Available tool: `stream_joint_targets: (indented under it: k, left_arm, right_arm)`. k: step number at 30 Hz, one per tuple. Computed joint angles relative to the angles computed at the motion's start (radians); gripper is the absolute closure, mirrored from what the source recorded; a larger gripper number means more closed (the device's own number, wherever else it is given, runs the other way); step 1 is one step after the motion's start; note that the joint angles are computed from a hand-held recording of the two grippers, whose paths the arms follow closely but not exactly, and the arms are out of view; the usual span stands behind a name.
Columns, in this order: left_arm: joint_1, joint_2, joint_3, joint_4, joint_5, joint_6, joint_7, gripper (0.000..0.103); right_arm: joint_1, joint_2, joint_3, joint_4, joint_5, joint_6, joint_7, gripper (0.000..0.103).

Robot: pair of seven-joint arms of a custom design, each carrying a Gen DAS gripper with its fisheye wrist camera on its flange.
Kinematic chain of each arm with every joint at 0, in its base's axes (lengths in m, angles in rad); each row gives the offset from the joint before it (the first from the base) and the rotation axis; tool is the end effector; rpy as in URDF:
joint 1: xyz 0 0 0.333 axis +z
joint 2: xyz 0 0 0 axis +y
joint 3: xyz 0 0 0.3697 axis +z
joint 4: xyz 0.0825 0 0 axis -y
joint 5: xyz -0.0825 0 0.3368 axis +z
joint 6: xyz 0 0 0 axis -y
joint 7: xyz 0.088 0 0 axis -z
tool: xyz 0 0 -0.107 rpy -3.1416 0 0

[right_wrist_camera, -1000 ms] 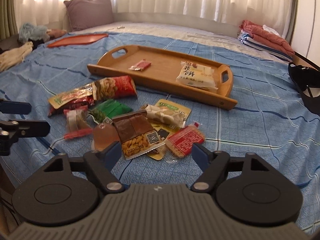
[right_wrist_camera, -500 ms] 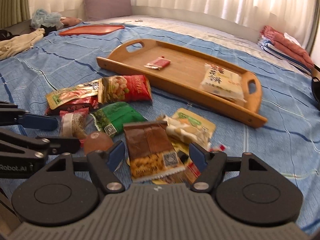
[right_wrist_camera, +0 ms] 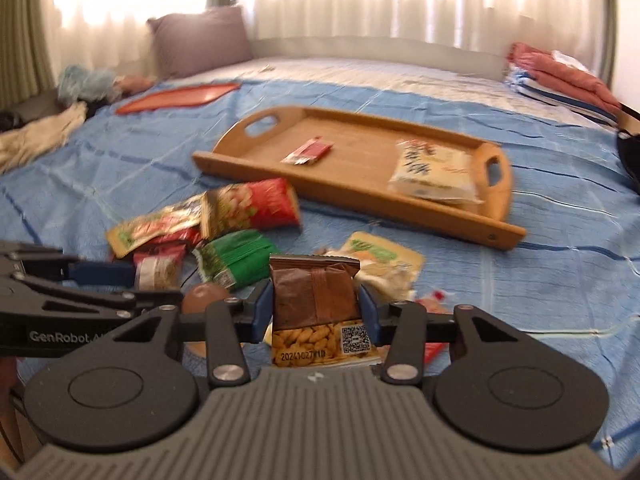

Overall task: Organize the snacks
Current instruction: 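Grasp the brown peanut packet with the right tool while the left tool grasps the clear red-striped packet, then carry both held packets over the wooden tray with both tools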

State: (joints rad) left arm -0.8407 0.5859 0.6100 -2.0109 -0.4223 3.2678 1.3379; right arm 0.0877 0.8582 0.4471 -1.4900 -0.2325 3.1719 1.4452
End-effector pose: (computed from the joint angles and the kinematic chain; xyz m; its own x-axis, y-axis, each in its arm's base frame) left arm 0.6219 -0.1737 0.3841 0.1805 -0.9772 0.1115 -0.6563 -0.2041 -0.7264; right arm 0.7059 0.3017 0.3696 0.5831 -0.8104 -0.0564 -0.5172 -0.3168 -0.7951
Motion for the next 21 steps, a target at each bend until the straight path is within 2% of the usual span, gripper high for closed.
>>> stream_joint_targets:
  k: [4, 6, 9, 10, 11, 13, 18, 21]
  left_arm:
    - [-0.021, 0.032, 0.032, 0.033, -0.014, -0.024, -0.048, 0.047]
    - [-0.042, 0.059, 0.065, 0.059, -0.023, -0.047, -0.105, 0.048]
    - [-0.088, 0.104, 0.135, 0.088, -0.017, -0.084, -0.194, 0.061]
    - [-0.091, 0.108, 0.143, 0.091, -0.002, -0.089, -0.215, 0.070]
    - [-0.070, 0.094, 0.116, 0.089, 0.005, -0.080, -0.212, 0.077]
    - [-0.043, 0.062, 0.080, 0.074, 0.031, -0.069, -0.219, 0.077]
    - [-0.071, 0.016, 0.111, 0.032, 0.111, -0.058, -0.211, 0.078]
    - [-0.077, -0.023, 0.122, 0.019, 0.132, -0.049, -0.186, 0.078]
  right_arm:
    - [-0.019, -0.027, -0.007, -0.040, 0.011, 0.035, 0.038, 0.053]
    - [-0.017, -0.037, -0.023, -0.052, 0.010, 0.047, 0.064, 0.053]
    - [-0.016, -0.044, -0.038, -0.065, 0.000, 0.056, 0.096, 0.053]
    - [-0.013, -0.045, -0.045, -0.066, -0.004, 0.057, 0.107, 0.053]
    - [-0.014, -0.048, -0.048, -0.073, -0.007, 0.062, 0.118, 0.053]
    - [-0.023, -0.050, -0.038, -0.080, -0.014, 0.065, 0.137, 0.053]
    - [-0.053, -0.052, -0.006, -0.076, -0.021, 0.070, 0.185, 0.053]
    - [-0.088, -0.044, 0.044, -0.049, -0.015, 0.042, 0.204, 0.053]
